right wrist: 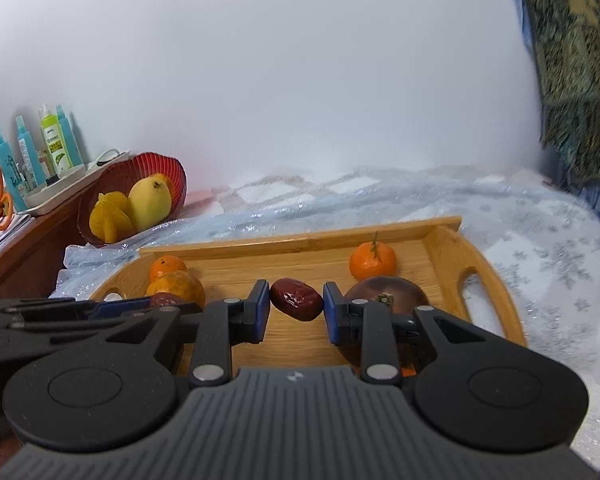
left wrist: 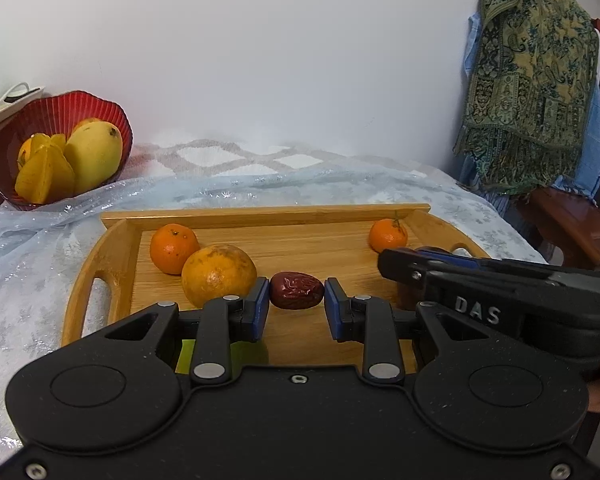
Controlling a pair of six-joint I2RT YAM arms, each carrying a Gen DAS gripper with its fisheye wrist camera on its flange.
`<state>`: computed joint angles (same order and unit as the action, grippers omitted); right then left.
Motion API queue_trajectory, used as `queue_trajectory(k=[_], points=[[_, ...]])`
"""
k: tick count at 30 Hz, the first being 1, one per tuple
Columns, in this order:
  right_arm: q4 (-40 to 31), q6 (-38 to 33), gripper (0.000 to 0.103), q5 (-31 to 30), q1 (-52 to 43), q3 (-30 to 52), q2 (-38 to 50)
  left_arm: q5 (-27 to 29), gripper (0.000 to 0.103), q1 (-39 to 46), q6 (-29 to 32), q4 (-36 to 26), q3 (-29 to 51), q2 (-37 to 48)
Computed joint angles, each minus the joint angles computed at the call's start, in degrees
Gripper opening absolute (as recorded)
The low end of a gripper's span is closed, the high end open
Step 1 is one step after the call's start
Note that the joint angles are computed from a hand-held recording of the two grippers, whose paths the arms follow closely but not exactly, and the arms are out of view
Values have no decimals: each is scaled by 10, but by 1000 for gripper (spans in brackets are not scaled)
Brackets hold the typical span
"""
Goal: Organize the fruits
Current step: 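Carry the red date with the left gripper while the right carries its date to the tray, then lower the red date onto the tray and open the left gripper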
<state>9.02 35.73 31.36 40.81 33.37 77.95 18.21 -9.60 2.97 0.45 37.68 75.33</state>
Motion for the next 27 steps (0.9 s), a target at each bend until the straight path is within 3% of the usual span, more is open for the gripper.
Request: queue_trajectory(k=[12,23,27], points=[[-68,-11,35,-110,-89,91,66,-20,28,-17,-2,5,38,57],[-113,-31,36,-136,-113,152,118,-49,28,-49,14,10,42,77],[-115,-33,36,-141,-117,157,123,-27,28,-47,10,-3,49,77]])
